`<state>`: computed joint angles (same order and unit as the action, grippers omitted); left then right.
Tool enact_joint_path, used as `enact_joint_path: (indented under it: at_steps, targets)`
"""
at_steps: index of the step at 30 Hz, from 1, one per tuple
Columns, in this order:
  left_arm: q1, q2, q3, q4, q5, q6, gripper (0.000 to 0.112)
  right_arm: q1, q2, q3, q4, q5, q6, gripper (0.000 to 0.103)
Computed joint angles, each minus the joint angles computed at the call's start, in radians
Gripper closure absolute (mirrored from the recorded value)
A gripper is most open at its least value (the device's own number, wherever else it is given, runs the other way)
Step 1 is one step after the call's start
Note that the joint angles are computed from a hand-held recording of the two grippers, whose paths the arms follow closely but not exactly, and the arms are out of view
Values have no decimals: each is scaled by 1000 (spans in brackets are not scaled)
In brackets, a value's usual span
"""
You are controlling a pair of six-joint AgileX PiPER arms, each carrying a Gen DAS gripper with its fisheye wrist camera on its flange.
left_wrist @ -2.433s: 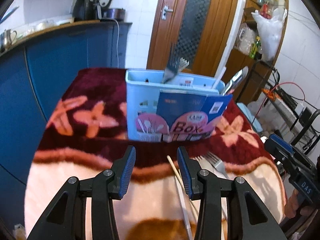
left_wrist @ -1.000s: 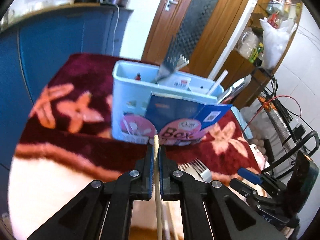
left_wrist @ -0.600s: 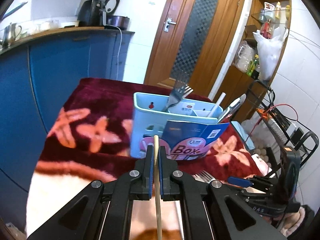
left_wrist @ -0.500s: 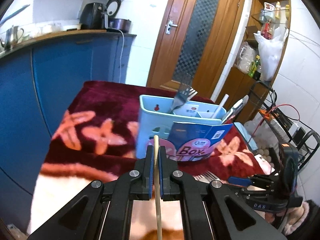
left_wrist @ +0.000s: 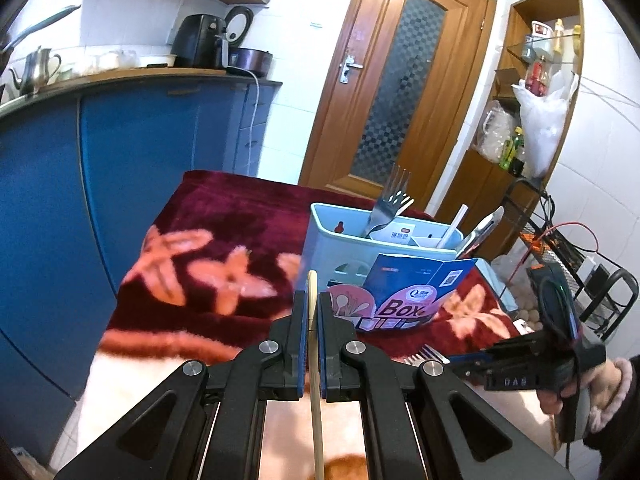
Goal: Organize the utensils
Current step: 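Grasp a wooden chopstick with the right tool, then lift both held chopsticks up over the blue caddy with both tools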
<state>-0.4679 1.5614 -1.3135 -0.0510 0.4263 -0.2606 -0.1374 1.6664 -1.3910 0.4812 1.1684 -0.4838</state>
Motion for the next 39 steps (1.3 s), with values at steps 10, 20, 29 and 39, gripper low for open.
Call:
enact_joint_path:
  at_steps: [10,20,29,39]
  targets:
    - [3,-17,2,-27,-19,25,108,21,-87,79,45,-93,17,100]
    - [-30,8,-61,152,-63,-177,108,-102,-439,410,436,-356,-328,100]
    - [-54,52,-180,418,-57,-426,108,-229,-516,479,729,-386,-548,100]
    - [-54,175,-428,590,-10,-567,108,-215,-484,410,828,-448,-619,100]
